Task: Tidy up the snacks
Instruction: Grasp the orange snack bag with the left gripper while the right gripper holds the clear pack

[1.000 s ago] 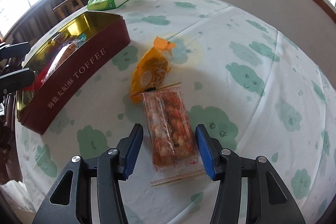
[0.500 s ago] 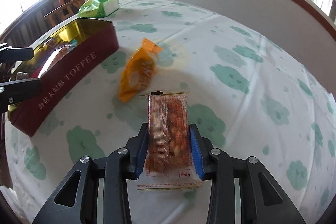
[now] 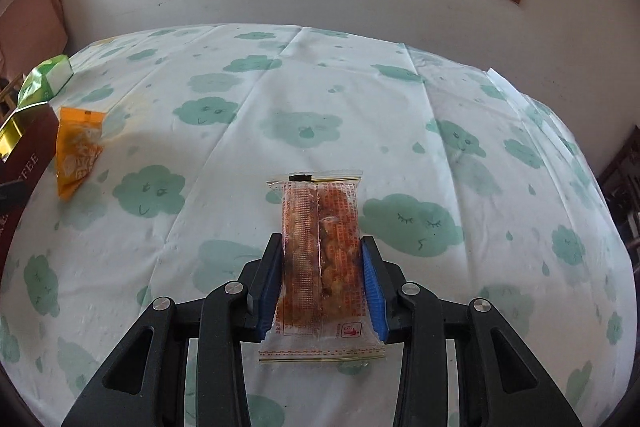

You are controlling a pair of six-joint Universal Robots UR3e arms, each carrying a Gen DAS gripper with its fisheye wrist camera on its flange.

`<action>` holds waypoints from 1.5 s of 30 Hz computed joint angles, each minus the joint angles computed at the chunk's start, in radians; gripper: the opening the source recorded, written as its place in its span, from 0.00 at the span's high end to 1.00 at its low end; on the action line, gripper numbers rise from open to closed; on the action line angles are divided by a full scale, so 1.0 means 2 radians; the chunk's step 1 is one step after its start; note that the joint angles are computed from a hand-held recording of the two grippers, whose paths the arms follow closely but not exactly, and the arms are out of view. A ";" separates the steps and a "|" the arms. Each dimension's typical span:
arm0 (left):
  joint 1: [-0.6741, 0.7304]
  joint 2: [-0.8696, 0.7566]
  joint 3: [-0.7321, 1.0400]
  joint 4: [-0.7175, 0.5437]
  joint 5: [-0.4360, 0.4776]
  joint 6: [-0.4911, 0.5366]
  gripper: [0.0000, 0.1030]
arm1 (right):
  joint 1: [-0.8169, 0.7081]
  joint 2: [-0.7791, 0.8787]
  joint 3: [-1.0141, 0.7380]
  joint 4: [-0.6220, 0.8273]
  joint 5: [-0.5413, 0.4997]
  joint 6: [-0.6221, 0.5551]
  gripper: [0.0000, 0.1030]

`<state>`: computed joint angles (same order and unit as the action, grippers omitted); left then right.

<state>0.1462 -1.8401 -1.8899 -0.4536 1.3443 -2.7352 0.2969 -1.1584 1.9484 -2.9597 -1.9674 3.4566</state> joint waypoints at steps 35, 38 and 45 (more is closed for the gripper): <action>-0.031 -0.125 0.132 -0.037 -0.012 -0.032 0.68 | -0.020 -0.009 0.023 -0.025 0.036 0.001 0.62; -0.027 -0.109 0.112 -0.035 -0.017 -0.029 0.69 | -0.020 -0.009 0.023 -0.025 0.036 0.001 0.62; -0.021 -0.065 0.063 -0.035 -0.028 -0.016 0.71 | -0.020 -0.008 0.022 -0.025 0.035 0.002 0.62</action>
